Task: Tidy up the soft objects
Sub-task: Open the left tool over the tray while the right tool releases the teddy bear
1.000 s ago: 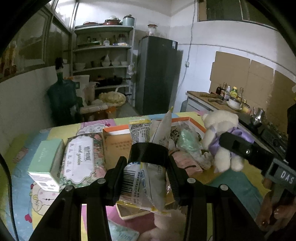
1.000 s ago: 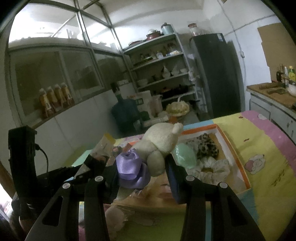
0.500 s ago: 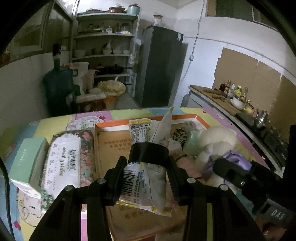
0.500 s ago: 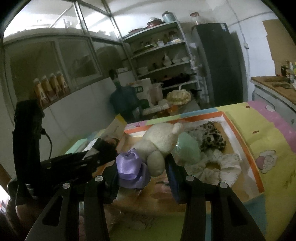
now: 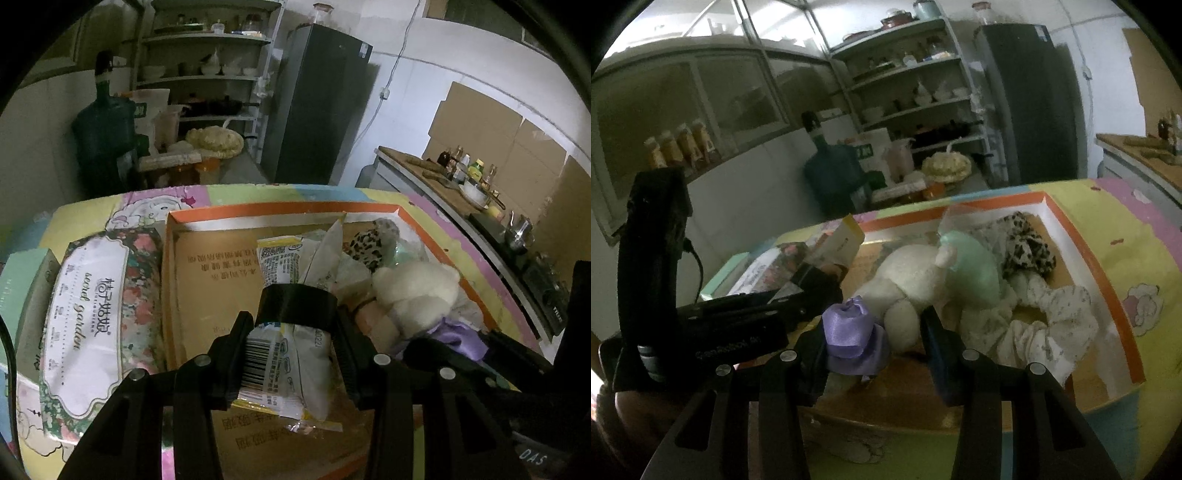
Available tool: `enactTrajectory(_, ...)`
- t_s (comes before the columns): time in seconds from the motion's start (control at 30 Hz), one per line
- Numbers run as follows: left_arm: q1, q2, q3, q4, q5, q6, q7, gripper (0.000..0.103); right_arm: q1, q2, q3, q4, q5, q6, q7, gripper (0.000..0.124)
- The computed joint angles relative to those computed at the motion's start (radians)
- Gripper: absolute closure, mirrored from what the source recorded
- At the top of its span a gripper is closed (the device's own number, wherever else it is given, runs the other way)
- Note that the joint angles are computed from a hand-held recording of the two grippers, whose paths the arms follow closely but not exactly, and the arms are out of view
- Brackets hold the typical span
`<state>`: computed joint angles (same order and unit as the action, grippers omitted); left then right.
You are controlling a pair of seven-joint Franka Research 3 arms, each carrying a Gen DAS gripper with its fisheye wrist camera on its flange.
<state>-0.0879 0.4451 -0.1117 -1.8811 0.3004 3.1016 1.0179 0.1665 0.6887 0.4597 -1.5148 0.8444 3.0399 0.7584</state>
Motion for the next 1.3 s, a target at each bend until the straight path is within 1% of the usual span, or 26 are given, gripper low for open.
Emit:
enactTrajectory(0.1, 0.005, 0.004, -0.005, 0.004, -0.001, -0.002, 0.005, 0.059, 0.019, 0.006, -0.029, 0.011, -0.016, -0.019, 0.039, 0.077)
enactTrajectory(0.17, -0.001, 0.004, 0.001, 0.006, 0.001, -0.006, 0.001, 0.059, 0.025, 0.012, -0.04, 0.02, -0.026, -0.033, 0.056, 0.077)
enactTrajectory(0.33, -0.053, 0.003, 0.059, 0.014, 0.033, -0.004, -0.045, 0.057, 0.025, 0.012, -0.045, 0.016, -0.035, -0.034, 0.074, 0.074)
enactTrajectory(0.37, -0.077, 0.0, 0.087, 0.016, 0.049, -0.006, -0.064, 0.057, 0.024, 0.012, -0.044, 0.015, -0.034, -0.032, 0.076, 0.074)
enactTrajectory(0.4, -0.083, 0.0, 0.096, 0.018, 0.06, -0.007, -0.073, 0.057, 0.023, 0.012, -0.044, 0.014, -0.034, -0.031, 0.078, 0.073)
enactTrajectory(0.5, -0.077, -0.009, 0.094, 0.009, 0.077, 0.015, -0.084, 0.056, 0.015, 0.013, -0.036, 0.01, -0.031, -0.031, 0.076, 0.071)
enactTrajectory(0.67, -0.125, -0.022, 0.15, -0.003, 0.128, 0.038, -0.124, 0.049, -0.005, 0.012, -0.008, -0.002, -0.018, -0.008, 0.044, 0.067)
enactTrajectory(0.73, -0.137, -0.027, 0.164, -0.006, 0.143, 0.044, -0.138, 0.043, -0.002, 0.011, -0.007, -0.005, -0.018, 0.003, 0.043, 0.064)
enactTrajectory(0.8, -0.164, -0.035, 0.195, -0.013, 0.166, 0.053, -0.161, 0.039, -0.007, 0.006, 0.0, -0.012, -0.016, 0.012, 0.039, 0.063)
enactTrajectory(0.83, -0.17, -0.037, 0.205, -0.014, 0.176, 0.057, -0.169, 0.038, -0.011, 0.003, 0.004, -0.017, -0.014, 0.019, 0.035, 0.062)
enactTrajectory(0.87, -0.191, -0.043, 0.229, -0.02, 0.19, 0.065, -0.186, 0.038, -0.017, 0.0, 0.013, -0.022, -0.011, 0.026, 0.027, 0.062)
enactTrajectory(0.97, -0.213, -0.056, 0.26, -0.036, 0.217, 0.08, -0.213, 0.035, -0.03, -0.01, 0.032, -0.039, -0.005, 0.048, 0.015, 0.062)
enactTrajectory(1.0, -0.228, -0.062, 0.278, -0.043, 0.228, 0.085, -0.226, 0.033, -0.037, -0.014, 0.043, -0.046, -0.002, 0.058, 0.008, 0.062)
enactTrajectory(1.07, -0.251, -0.07, 0.306, -0.05, 0.248, 0.091, -0.248, 0.032, -0.048, -0.021, 0.059, -0.059, 0.002, 0.073, 0.0, 0.061)
enactTrajectory(1.17, -0.31, -0.088, 0.377, -0.072, 0.288, 0.11, -0.296, 0.032, -0.069, -0.033, 0.089, -0.082, 0.005, 0.097, -0.014, 0.06)
enactTrajectory(1.23, -0.382, -0.1, 0.46, -0.09, 0.324, 0.127, -0.343, 0.029, -0.091, -0.041, 0.12, -0.102, 0.008, 0.121, -0.029, 0.056)
enactTrajectory(1.3, -0.473, -0.109, 0.565, -0.109, 0.362, 0.146, -0.395, 0.026, -0.116, -0.048, 0.156, -0.12, 0.006, 0.142, -0.04, 0.055)
